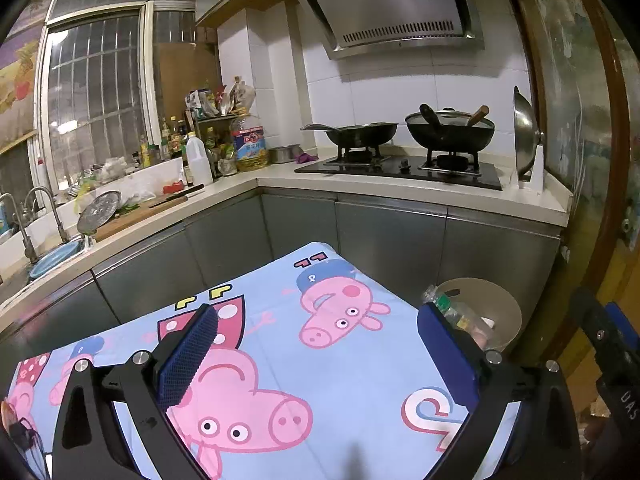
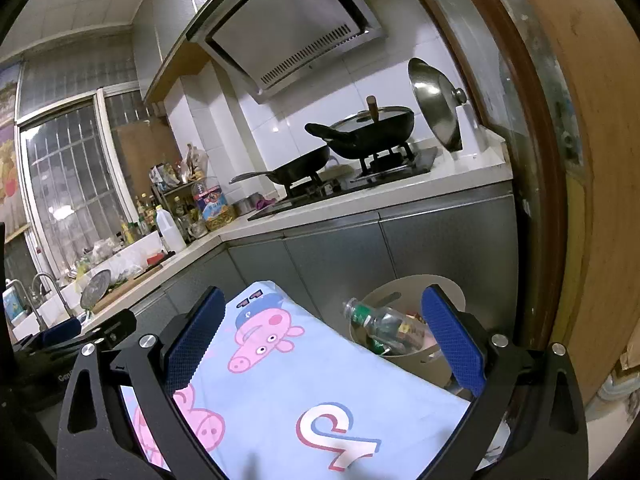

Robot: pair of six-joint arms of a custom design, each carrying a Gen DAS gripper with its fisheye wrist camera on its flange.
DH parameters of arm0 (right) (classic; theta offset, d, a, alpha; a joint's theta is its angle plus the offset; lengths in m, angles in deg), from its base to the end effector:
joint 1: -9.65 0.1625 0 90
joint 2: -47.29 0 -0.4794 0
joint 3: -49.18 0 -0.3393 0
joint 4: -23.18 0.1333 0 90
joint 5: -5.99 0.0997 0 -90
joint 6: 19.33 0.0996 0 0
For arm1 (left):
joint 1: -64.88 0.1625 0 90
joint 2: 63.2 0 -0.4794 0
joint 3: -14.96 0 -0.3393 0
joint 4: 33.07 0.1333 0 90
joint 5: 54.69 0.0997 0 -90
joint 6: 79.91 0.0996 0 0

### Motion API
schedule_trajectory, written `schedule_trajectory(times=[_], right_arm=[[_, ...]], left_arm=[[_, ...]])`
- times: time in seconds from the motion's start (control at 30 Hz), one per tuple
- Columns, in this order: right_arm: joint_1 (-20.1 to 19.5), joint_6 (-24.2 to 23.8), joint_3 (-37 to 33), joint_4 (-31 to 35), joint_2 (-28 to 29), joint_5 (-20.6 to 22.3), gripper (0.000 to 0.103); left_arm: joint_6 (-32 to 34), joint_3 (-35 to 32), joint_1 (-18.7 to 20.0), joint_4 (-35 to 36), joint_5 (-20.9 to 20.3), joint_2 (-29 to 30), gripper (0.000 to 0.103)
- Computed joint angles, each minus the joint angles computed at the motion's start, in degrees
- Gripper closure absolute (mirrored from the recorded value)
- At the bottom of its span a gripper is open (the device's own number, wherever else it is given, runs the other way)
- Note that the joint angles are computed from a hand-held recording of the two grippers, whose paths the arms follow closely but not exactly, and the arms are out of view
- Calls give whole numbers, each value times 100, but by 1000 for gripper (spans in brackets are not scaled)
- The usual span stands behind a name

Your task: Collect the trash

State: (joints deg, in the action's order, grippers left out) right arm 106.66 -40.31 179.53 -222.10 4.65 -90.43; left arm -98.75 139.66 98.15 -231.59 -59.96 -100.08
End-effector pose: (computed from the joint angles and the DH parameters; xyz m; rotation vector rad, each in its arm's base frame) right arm 0.1818 -0.4771 0.2026 0.4999 -2.3835 1.5996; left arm -0.2846 -0.4648 0.1378 0.3014 1.8030 -1.2679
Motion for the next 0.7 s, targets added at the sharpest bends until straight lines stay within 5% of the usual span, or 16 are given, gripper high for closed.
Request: schedule_trajectory(times=[0.3, 0.5, 0.7], right_arm=[[-34, 43, 30, 22, -13, 3, 5], [-32, 70, 58, -1, 24, -18, 5], [-30, 62, 80, -68, 67, -14, 5]], left_arm=[[-1018, 119, 54, 1084, -243, -250, 4], [-1360, 128, 41, 1492, -110, -253, 4], [-2251, 123, 20, 2625, -48, -427, 4]])
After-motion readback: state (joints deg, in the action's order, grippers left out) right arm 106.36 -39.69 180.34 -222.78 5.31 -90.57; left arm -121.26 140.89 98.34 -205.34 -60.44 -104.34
